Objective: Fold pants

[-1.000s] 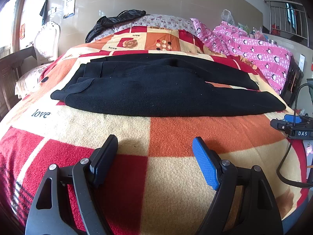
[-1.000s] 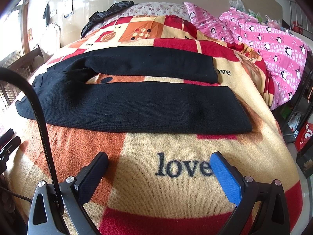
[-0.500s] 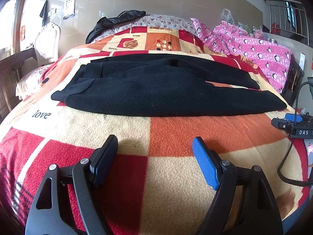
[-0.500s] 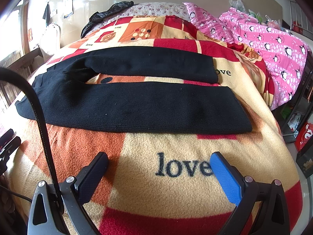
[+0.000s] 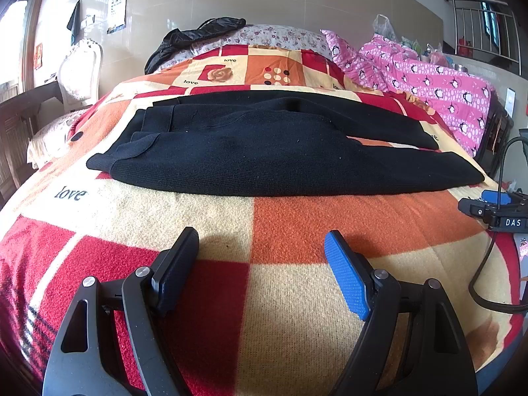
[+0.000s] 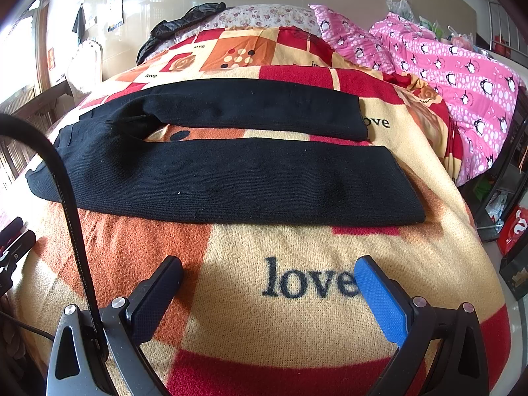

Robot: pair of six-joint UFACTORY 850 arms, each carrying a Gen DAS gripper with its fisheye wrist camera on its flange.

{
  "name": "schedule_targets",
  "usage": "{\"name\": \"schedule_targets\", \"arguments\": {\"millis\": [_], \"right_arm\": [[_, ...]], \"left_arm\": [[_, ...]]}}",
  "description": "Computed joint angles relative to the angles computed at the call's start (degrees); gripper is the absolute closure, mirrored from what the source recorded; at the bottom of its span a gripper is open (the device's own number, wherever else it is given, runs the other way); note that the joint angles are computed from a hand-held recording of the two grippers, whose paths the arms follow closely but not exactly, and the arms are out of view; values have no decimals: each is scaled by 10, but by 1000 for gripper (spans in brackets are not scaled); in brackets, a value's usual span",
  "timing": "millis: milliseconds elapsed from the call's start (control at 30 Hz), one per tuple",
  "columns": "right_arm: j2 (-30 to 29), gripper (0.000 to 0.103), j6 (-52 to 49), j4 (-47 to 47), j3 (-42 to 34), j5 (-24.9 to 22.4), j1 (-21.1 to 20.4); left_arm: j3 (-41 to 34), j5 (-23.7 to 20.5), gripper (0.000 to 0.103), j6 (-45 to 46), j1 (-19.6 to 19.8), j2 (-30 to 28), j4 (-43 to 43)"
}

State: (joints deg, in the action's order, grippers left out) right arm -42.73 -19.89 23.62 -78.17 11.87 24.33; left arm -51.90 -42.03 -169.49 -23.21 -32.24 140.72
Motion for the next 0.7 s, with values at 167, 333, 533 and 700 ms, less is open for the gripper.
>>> {"name": "schedule_targets", "arguments": {"millis": [167,333,533,700], "right_arm": [[0,0,0,0,0,0,0],[0,0,0,0,0,0,0],[0,0,0,0,0,0,0],[0,0,0,0,0,0,0]], "left_arm": [[-5,1,24,10,-4,-2,-13],[-15,9,24,42,-9,-5,-48],[-19,12,24,48,-10,-6,-58],[-14,10,24,33,-9,-4,-44]]}}
